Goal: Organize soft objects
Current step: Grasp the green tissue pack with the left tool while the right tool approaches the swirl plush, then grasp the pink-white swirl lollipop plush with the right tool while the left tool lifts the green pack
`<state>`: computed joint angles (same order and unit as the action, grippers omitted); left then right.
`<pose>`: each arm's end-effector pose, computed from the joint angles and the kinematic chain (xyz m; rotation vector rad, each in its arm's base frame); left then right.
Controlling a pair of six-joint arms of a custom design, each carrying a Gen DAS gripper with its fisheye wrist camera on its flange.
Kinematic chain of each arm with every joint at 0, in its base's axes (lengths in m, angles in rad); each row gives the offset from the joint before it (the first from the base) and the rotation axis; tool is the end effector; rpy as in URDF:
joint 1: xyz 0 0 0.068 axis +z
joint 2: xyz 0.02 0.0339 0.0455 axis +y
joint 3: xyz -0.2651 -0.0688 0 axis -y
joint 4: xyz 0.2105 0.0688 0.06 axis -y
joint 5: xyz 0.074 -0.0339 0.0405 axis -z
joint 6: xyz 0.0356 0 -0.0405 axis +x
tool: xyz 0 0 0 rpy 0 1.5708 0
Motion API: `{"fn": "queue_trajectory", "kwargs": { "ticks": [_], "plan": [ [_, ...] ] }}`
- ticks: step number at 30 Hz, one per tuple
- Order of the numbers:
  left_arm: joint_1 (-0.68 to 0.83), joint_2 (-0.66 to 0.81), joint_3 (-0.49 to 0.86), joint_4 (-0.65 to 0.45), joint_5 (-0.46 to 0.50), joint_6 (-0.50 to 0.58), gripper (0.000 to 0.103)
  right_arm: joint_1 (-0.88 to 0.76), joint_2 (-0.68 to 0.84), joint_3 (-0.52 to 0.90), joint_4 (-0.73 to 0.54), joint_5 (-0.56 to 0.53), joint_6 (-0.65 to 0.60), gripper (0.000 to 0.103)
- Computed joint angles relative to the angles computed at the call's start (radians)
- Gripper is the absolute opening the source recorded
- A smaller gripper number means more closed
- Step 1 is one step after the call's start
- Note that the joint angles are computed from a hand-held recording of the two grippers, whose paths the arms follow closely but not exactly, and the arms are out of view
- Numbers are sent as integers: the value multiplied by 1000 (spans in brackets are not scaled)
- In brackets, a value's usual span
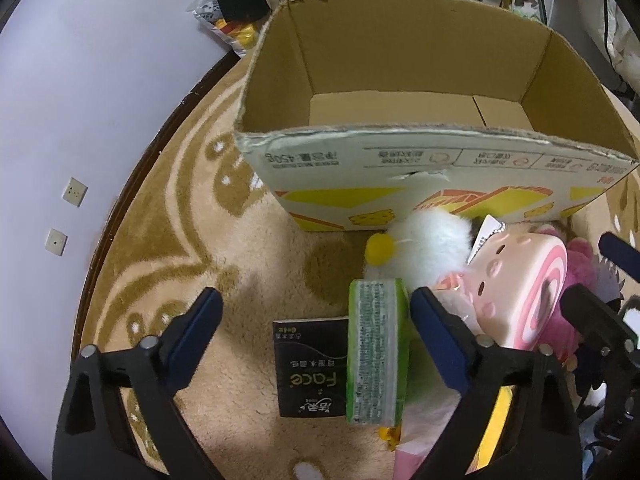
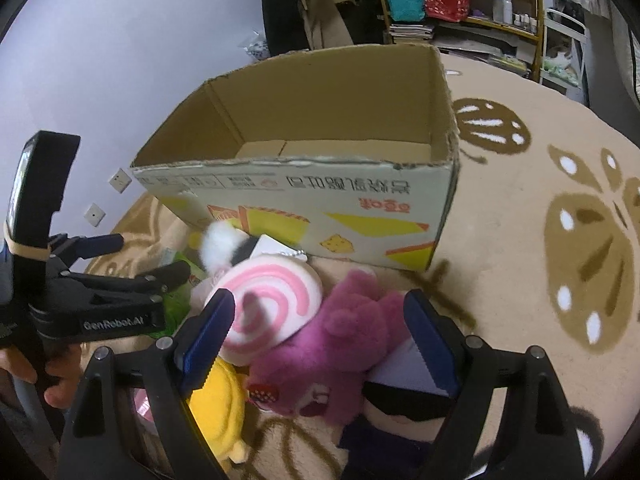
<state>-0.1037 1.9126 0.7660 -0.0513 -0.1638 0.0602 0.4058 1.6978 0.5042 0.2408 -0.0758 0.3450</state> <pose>0.2890 -0.0242 0.0945 0.1832 2.7520 0.2150 0.2289 0.1013 0.1136 -0.1090 2.5640 0.3909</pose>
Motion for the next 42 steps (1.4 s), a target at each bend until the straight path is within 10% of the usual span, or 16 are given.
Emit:
{"fn": "queue_trajectory", "kwargs": {
  "ticks": [21,42],
  "plan": [
    [-27,64,32,-26,78,39,30,67,76,72,2,27,-48,89],
    [3,-42,-9,-36,43,17,27,70,140,121,-1,-5,22,86]
  ]
}}
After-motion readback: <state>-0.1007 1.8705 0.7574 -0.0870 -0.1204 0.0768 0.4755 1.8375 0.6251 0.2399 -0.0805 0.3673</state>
